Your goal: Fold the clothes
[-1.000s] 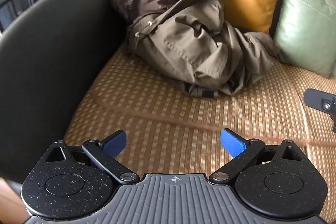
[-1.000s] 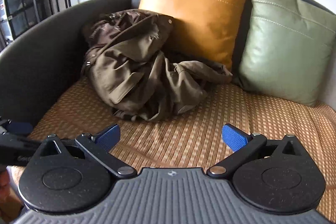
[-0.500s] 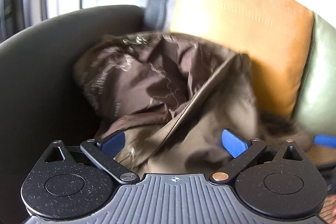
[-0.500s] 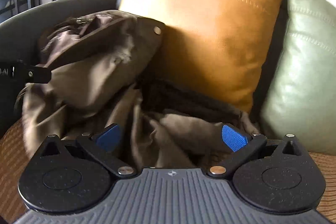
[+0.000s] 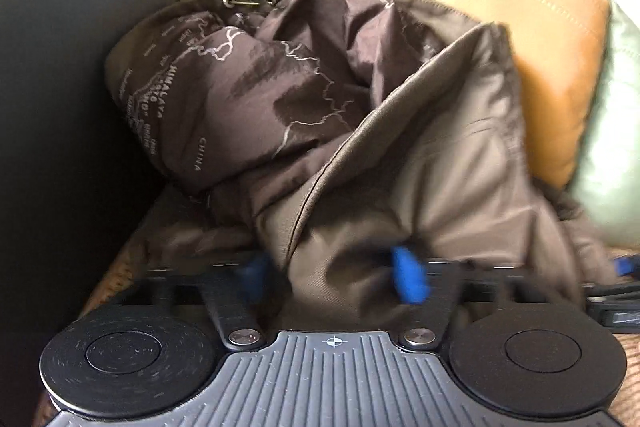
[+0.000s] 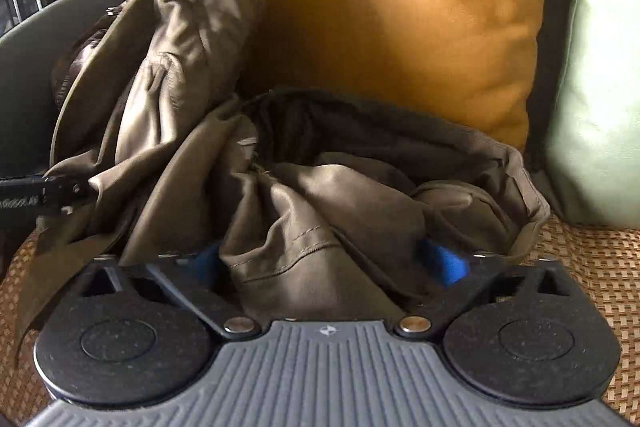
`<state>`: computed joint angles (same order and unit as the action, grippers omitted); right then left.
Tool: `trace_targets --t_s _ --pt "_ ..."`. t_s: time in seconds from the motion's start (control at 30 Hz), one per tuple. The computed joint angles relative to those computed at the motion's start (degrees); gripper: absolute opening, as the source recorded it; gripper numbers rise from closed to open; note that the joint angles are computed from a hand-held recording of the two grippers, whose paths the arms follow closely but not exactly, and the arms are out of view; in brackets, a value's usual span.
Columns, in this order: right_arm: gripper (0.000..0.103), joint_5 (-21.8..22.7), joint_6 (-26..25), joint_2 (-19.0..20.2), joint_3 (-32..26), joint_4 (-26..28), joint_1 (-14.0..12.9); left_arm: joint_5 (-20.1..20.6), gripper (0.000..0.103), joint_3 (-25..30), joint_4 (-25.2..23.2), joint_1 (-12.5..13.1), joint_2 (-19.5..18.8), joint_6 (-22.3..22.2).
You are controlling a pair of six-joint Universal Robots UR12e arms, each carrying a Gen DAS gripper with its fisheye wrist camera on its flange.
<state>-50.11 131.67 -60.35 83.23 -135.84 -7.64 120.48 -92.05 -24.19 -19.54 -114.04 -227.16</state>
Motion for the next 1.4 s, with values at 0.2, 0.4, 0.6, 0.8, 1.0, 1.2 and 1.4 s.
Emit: trace_targets --t_s 0.2,0.4,0.6,0.8,1.0,1.2,1.4 --pt "0.037 2.27 -3.07 -2.21 1.41 2.67 -1.0 1.97 0.001 1.82 -6.33 -1.52 2.38 -0.71" --pt "0.028 7.42 -10.25 -6.64 2.48 11.2 -4.19 6.78 0.001 0.95 -7.72 -5.29 7.1 -3.4" --pt "0.027 11.19 -19.4 -10.54 2.69 19.37 -10.38 8.75 0.001 -1.19 -9.36 -11.59 10.93 -7.9" --pt "0.027 9.4 -23.36 -9.96 0.58 25.26 -18.44 1.75 0.002 -4.24 -6.44 -16.68 10.63 -14.1" --pt "0.028 6.04 -20.83 -10.29 4.58 25.09 -25.37 -5.64 0.002 -3.39 -5.57 -19.1 6.27 -17.98" --pt "0.03 3.59 -16.67 -10.9 10.65 21.52 -29.19 -5.82 0.002 -3.14 -11.79 -21.25 5.61 -20.07" --pt "0.057 2.31 -16.83 -13.29 14.84 14.18 -28.84 -3.6 0.017 -3.95 -13.65 -22.35 6.9 -20.53"
